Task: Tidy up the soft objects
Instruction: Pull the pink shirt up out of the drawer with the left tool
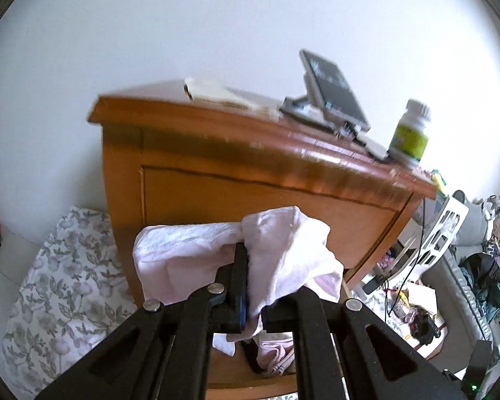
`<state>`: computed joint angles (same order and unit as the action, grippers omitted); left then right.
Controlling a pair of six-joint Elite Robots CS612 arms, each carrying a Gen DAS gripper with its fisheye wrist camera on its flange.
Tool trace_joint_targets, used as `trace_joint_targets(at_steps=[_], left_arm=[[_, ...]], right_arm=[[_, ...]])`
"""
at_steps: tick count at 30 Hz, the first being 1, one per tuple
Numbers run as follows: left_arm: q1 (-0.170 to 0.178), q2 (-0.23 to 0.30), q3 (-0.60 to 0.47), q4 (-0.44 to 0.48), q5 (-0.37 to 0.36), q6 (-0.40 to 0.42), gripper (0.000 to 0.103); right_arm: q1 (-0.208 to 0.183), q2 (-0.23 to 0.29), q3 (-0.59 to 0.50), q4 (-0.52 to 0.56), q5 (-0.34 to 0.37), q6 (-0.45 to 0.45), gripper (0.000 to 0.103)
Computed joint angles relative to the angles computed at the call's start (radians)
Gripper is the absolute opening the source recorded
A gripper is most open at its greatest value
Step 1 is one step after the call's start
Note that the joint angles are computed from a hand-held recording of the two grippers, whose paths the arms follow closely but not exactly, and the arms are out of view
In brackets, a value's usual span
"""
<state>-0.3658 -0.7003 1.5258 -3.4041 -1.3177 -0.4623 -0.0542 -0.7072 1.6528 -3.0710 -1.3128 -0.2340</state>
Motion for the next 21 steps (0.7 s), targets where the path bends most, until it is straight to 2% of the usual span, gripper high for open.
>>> trace_joint_targets(at_steps=[10,21], left_arm=[[-0.023,-0.073,0.113,-0.145,0.050,0.020,0.006],[-0.052,-0.139,0.234,-0.262,0.100,0.038,0.006]], right_arm=[[-0.002,-0.029,0.047,-0.056,0.015,-0.007,0.103],[-0.008,-0.072,0.118,-0.138,0.040,-0.010,0.103]])
